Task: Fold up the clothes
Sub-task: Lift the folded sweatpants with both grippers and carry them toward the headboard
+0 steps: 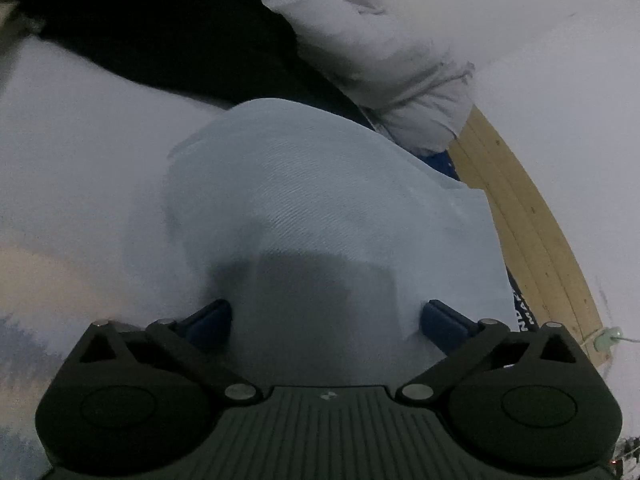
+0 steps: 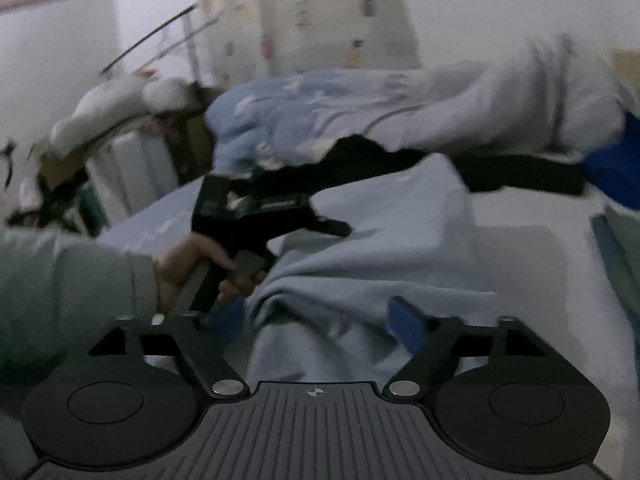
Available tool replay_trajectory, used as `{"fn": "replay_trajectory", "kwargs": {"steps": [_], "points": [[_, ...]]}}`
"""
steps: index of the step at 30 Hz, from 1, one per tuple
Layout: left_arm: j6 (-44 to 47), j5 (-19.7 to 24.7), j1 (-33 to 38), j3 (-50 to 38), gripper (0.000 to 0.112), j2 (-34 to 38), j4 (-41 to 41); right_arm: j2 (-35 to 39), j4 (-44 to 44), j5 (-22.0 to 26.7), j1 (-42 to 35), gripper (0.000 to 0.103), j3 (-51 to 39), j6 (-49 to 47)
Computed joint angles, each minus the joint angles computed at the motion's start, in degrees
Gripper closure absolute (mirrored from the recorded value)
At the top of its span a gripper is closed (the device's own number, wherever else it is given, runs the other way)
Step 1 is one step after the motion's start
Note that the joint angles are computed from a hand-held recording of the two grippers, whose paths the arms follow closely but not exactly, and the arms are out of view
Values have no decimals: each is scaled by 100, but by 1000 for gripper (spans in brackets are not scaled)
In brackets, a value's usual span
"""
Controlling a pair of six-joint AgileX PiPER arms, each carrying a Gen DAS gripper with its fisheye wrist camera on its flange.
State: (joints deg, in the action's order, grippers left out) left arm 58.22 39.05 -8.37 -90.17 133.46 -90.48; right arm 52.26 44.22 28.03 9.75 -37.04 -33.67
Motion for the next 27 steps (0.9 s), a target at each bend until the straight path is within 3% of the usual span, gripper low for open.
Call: {"fn": "replay_trajectory", "kwargs": {"steps": [4, 8, 11, 17, 22, 23, 25, 27], "points": [[-409, 525, 179, -535, 9, 316, 453, 822, 1545, 1193, -1883, 6, -382, -1641], [-307, 1045, 390, -635, 10, 468, 400, 2432, 2390, 2328, -3082, 4, -991, -2588], [-241, 1097, 419, -603, 12, 473, 379, 3618, 2298, 2685, -3167, 4, -1648, -2622], [-317, 795, 245, -704, 11, 423, 570, 5528, 1883, 3658, -2771, 2, -2981, -2377], [-364, 247, 36, -571, 22, 217, 662, 5834, 2071, 3346, -2348, 3, -3167, -2601], [-441, 101, -19, -542, 24, 149, 758, 5747, 2047, 3168, -2256, 7, -3105, -2607], [-439, -177, -126, -394, 35, -44, 843, 5442, 2071, 2773, -2176, 27, -2799, -2725], [-426, -447, -256, -247, 44, -249, 861, 5086, 2198, 2463, -2145, 38, -2430, -2919]]}}
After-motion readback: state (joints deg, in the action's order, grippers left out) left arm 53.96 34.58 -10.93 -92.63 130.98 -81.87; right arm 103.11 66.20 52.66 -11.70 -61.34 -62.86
